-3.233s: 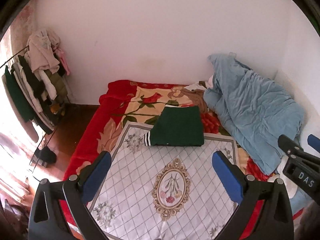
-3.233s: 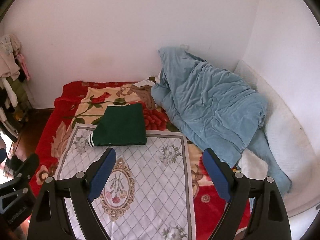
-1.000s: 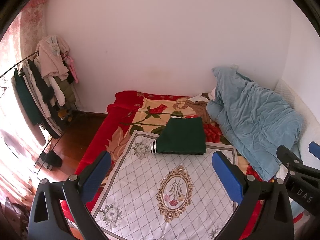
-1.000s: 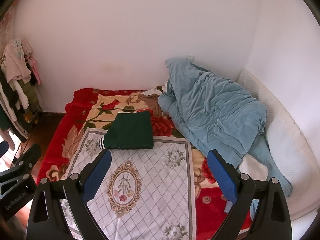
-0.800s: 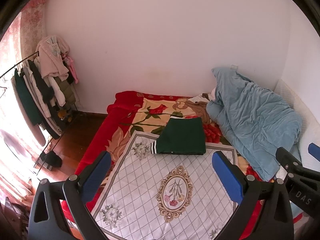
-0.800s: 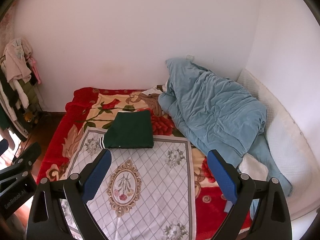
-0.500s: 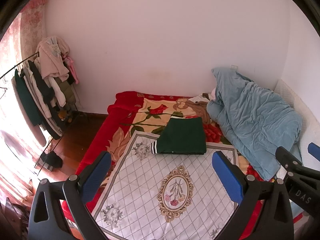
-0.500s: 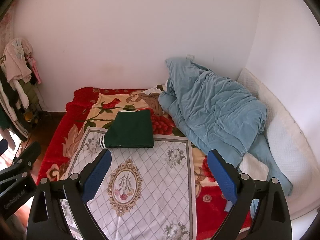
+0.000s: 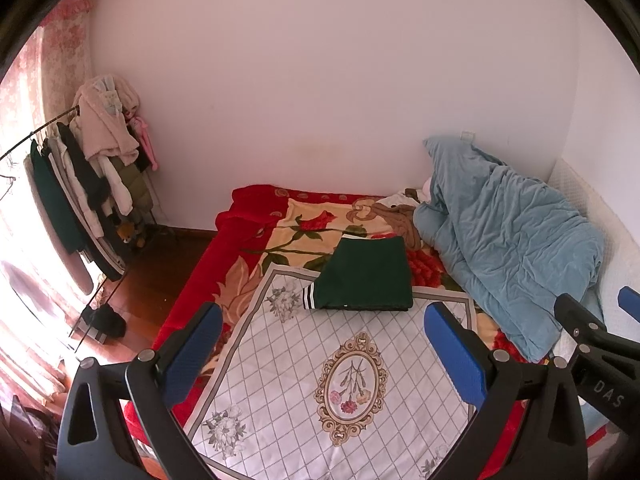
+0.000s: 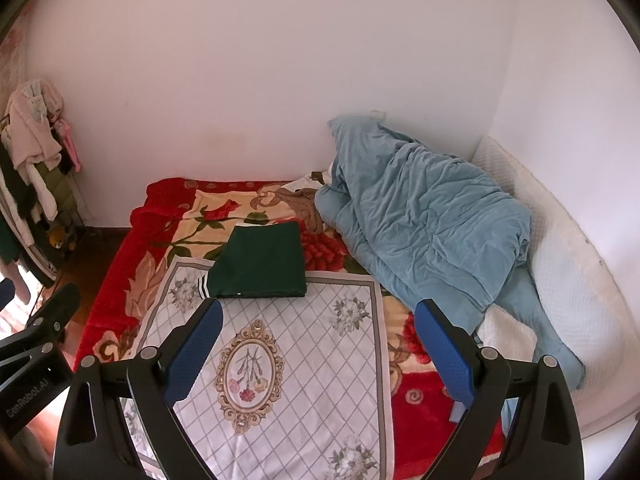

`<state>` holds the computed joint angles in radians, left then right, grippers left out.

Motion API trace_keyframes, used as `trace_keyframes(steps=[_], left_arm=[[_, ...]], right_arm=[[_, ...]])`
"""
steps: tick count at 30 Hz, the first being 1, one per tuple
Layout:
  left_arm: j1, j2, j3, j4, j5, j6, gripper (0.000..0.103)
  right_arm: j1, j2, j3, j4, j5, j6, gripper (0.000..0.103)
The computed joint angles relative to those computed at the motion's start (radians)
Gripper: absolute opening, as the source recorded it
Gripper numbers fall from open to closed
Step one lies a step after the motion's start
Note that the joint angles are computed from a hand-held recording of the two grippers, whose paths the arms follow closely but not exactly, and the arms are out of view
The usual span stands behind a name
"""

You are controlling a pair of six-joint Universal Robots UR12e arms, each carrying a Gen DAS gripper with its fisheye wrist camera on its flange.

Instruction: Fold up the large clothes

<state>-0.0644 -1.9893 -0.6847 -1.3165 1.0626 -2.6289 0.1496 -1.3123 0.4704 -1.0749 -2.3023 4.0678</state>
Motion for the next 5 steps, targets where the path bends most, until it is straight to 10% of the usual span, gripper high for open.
trace_keyframes(steps=[5], left_arm=[[0.002,0.000,0.003,-0.001,-0.003,0.003,0.103]], right_arm=[[0.003,0.000,0.000,0.004,-0.003,0.005,0.098]])
